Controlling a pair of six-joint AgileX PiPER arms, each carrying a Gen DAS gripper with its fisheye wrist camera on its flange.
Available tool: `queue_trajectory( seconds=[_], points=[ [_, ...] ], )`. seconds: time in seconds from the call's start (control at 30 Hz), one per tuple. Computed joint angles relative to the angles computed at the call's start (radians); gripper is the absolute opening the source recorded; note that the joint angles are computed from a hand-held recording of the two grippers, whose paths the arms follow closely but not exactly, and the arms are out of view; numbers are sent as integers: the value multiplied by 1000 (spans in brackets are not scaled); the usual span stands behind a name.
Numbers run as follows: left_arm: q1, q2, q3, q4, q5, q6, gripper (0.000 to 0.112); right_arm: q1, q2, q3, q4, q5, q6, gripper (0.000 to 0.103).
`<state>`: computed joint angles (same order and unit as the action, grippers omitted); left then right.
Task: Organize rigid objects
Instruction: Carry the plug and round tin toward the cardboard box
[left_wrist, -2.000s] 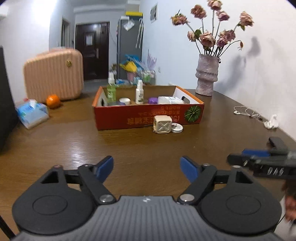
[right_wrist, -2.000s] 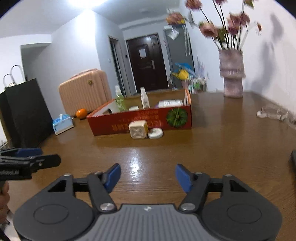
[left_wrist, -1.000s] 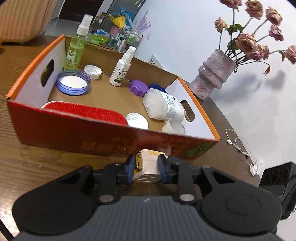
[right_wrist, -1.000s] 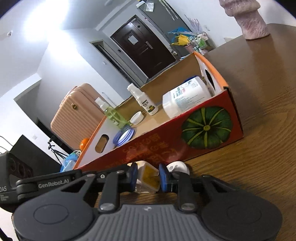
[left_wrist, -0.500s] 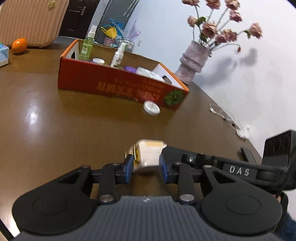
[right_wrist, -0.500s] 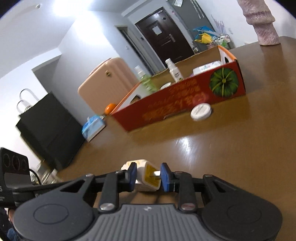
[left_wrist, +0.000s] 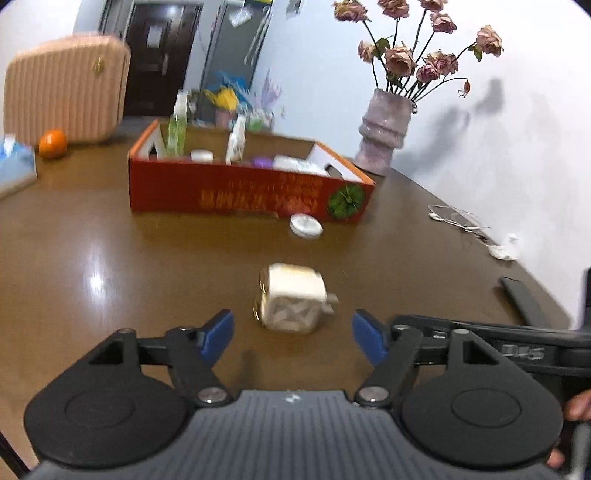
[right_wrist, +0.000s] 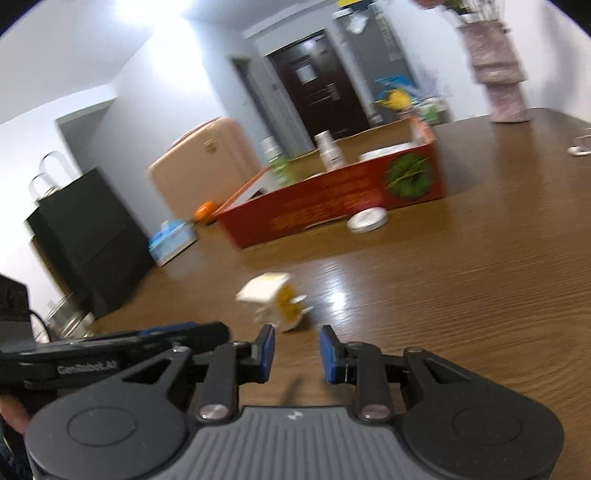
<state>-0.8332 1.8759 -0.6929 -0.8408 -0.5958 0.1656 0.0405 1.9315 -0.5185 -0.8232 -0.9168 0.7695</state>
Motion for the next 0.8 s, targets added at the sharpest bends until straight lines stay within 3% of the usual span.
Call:
queue_trajectory(
  seconds=[0.07, 0.13, 0.23, 0.3, 0.37, 0.57, 0.63, 0.67, 0.73, 0.8],
  points=[
    [-13, 58, -67, -98, -39, 130, 75, -39, 0, -3, -5, 7, 14, 28],
    [4, 106, -116, -78, -43, 171, 77, -64, 3, -17, -14, 25, 27, 28],
    [56, 164, -202, -50, 53, 197, 71, -91, 12, -42, -24, 44, 45, 30],
    [72, 186, -222, -21, 61, 187, 64, -95, 19, -69, -28, 68, 64, 31],
    [92, 192, -215, 65, 49, 121, 54, -85, 27, -116, -30, 110, 81, 31],
    [162, 182, -153, 365, 24, -123, 53, 49, 77, -333, 96, 311, 8, 32],
    [192, 181, -137, 475, 13, -227, 53, 110, 117, -444, 145, 416, -51, 39],
    [210, 181, -132, 538, 11, -288, 53, 143, 146, -514, 149, 481, -76, 48],
    [255, 182, -121, 693, -3, -441, 52, 190, 206, -638, 156, 571, -107, 50],
    [277, 184, -118, 758, -11, -512, 52, 221, 267, -764, 73, 677, -17, 51]
  ],
)
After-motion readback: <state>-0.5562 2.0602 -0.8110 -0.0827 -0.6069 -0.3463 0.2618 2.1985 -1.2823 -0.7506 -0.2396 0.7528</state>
